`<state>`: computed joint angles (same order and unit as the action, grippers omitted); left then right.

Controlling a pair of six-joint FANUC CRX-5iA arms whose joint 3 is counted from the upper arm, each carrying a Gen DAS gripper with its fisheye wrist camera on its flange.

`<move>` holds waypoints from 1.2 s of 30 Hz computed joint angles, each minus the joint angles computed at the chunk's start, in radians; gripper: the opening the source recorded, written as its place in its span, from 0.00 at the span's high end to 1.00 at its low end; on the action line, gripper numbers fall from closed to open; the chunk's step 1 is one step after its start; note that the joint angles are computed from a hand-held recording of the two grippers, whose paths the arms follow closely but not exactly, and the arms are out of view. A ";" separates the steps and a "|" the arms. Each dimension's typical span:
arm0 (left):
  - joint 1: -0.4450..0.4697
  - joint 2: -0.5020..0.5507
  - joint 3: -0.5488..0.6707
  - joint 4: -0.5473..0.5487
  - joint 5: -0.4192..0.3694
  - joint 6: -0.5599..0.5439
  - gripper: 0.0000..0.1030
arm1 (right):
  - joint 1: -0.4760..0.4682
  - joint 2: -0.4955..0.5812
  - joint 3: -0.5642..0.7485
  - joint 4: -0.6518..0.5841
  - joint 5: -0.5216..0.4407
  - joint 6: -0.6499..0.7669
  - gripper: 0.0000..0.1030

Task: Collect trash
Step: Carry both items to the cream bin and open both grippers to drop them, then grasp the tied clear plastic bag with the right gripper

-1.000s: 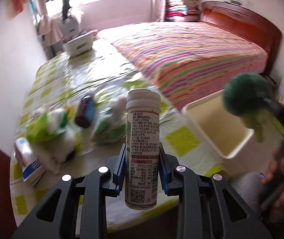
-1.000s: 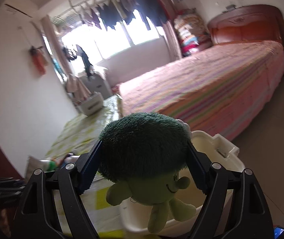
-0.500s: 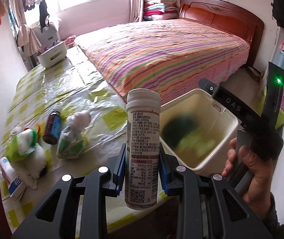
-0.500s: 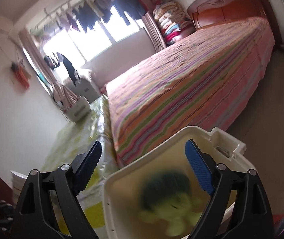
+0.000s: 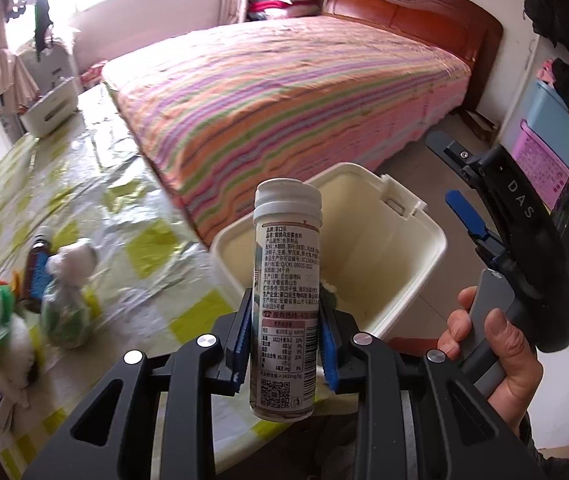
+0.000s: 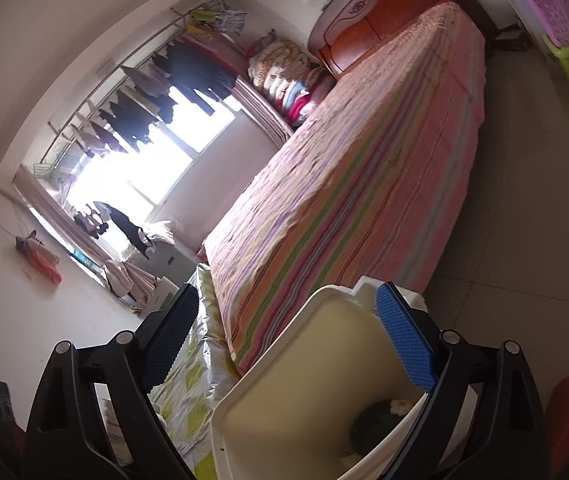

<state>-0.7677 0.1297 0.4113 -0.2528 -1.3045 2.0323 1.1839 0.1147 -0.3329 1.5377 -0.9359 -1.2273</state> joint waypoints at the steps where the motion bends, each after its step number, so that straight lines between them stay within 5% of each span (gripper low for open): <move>1: 0.003 0.015 0.011 0.013 -0.001 -0.014 0.73 | 0.005 -0.002 -0.006 0.003 -0.013 -0.009 0.14; 17: 0.009 0.161 0.136 0.026 -0.065 -0.059 0.71 | 0.034 -0.024 -0.033 0.002 -0.077 -0.008 0.14; 19: 0.006 0.158 0.136 0.015 -0.075 -0.048 0.43 | 0.035 -0.025 -0.032 -0.002 -0.080 -0.004 0.14; 21: 0.003 0.143 0.122 0.000 -0.063 -0.033 0.32 | 0.035 -0.024 -0.029 -0.006 -0.079 0.002 0.14; 36: -0.064 -0.087 -0.016 -0.245 -0.065 0.137 0.32 | 0.065 0.016 0.044 -0.024 -0.120 0.142 0.11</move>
<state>-0.8322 0.0430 0.3955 -0.4974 -1.3691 2.1694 1.2488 0.1312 -0.2892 1.5140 -1.0556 -1.0858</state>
